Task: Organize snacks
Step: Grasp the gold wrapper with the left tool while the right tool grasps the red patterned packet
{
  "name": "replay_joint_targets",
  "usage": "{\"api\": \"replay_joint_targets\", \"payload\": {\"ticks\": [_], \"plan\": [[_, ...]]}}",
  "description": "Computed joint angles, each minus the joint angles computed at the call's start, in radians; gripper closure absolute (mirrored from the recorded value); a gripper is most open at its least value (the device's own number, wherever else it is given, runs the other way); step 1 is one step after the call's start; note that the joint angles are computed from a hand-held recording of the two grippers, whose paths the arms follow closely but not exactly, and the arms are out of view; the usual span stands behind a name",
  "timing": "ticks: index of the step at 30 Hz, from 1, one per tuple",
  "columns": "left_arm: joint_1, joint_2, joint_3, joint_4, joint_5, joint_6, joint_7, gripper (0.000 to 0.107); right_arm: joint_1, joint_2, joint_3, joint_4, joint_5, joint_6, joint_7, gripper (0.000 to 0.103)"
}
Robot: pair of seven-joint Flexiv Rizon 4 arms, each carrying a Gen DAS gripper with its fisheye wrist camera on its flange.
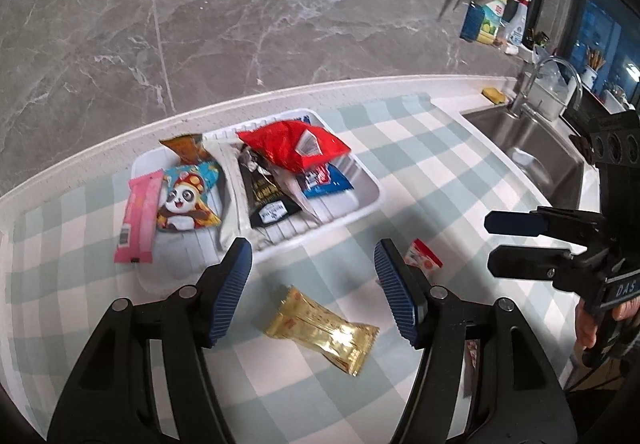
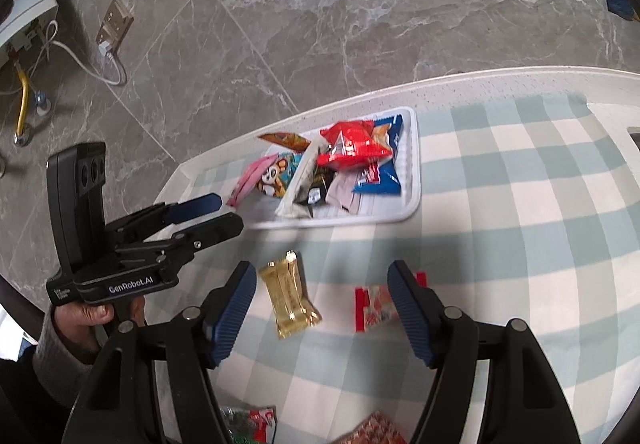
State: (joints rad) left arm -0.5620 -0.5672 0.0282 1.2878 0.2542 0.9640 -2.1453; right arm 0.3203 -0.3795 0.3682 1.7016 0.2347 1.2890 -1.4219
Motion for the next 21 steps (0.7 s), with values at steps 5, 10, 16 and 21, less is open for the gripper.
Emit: {"api": "replay_joint_targets", "payload": {"ticks": [5, 10, 16, 21], "plan": [[-0.004, -0.008, -0.012, 0.008, -0.011, -0.007, 0.007, 0.044, 0.019, 0.028, -0.019, 0.058, -0.028, 0.010, 0.024, 0.032], [-0.005, -0.023, -0.024, 0.014, -0.035, -0.022, 0.016, 0.044, 0.032, 0.056, -0.032, 0.117, -0.054, 0.015, 0.057, 0.032], [-0.001, -0.042, -0.034, 0.028, -0.070, -0.037, 0.020, 0.044, 0.045, 0.080, -0.047, 0.181, -0.086, 0.016, 0.106, 0.032], [0.015, -0.059, -0.047, 0.046, -0.116, -0.030, 0.017, 0.044, 0.057, 0.103, -0.062, 0.239, -0.115, 0.007, 0.160, 0.032]]}}
